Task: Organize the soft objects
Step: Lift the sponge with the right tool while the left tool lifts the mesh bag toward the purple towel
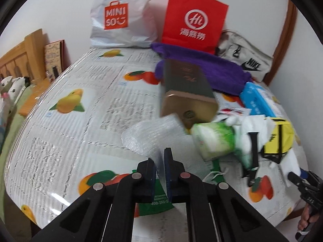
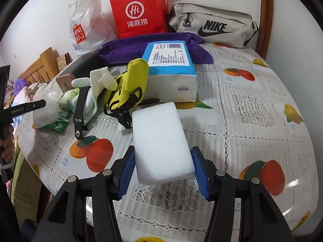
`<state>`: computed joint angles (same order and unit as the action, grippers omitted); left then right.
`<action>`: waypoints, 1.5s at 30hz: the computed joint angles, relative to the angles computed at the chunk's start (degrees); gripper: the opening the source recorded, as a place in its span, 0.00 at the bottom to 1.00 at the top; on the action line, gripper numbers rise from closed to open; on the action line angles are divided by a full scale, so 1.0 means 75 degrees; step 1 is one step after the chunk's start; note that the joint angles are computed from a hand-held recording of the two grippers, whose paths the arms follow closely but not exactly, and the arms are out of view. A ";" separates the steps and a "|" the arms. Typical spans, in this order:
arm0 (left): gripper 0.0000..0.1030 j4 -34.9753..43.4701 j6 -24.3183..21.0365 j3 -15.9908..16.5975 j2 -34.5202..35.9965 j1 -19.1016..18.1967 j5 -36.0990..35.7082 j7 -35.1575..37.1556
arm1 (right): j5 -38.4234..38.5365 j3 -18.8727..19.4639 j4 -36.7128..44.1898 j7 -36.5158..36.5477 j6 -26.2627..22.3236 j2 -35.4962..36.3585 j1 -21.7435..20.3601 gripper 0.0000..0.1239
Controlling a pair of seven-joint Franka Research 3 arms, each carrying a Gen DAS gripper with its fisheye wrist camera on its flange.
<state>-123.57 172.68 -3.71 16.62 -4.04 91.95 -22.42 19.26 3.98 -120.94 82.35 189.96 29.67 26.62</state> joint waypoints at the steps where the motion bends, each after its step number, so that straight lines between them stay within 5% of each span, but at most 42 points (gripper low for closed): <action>1: 0.08 0.0011 -0.0039 -0.0015 0.0053 0.0008 -0.0246 0.0186 | -0.0010 0.0007 0.0032 -0.0010 -0.0028 0.0022 -0.0005 0.45; 3: 0.13 0.0111 -0.0102 -0.0004 0.0181 -0.0071 -0.0435 0.0358 | 0.0058 -0.0367 0.0151 0.0021 -0.0146 0.0090 0.0376 0.53; 5: 0.43 0.0155 -0.0267 -0.0018 0.0280 -0.0181 -0.0954 0.0891 | 0.0099 -0.0668 0.0262 0.0069 -0.0221 0.0176 0.0682 0.56; 7: 0.58 0.0242 -0.0403 0.0066 0.0363 -0.0369 -0.1139 0.1035 | 0.0080 -0.0661 0.0395 0.0097 -0.0352 0.0260 0.0664 0.56; 10: 0.65 0.0405 -0.0171 0.0166 0.0562 -0.0462 -0.1139 0.1059 | 0.0034 -0.0581 0.0558 0.0172 -0.0522 0.0377 0.0570 0.57; 17: 0.73 0.0635 -0.1131 0.0352 0.0797 -0.1083 -0.1546 0.1710 | -0.0035 -0.1049 0.0661 0.0449 -0.0362 0.0543 0.1061 0.56; 19: 0.69 0.0700 -0.1155 0.0428 0.0831 -0.1160 -0.1182 0.1337 | 0.0003 -0.1231 0.0682 0.0487 -0.0209 0.0604 0.1258 0.45; 25: 0.11 0.0689 -0.0841 0.0312 0.0770 -0.0927 -0.0408 0.0837 | 0.0050 -0.0944 0.0469 0.0147 0.0210 0.0501 0.1012 0.43; 33: 0.09 0.0446 -0.0390 0.0075 0.0385 -0.0422 0.0429 -0.0184 | 0.0494 -0.0721 0.0060 0.0004 0.0430 0.0113 0.0688 0.43; 45: 0.07 0.0290 -0.0125 -0.0150 -0.0237 -0.0064 0.0241 0.0090 | 0.0884 -0.1553 0.0453 -0.0256 0.0090 -0.0138 0.1437 0.44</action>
<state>-121.39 171.75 -4.84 14.84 -4.52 93.75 -21.75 25.89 -7.66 -117.55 80.43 190.64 28.64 37.40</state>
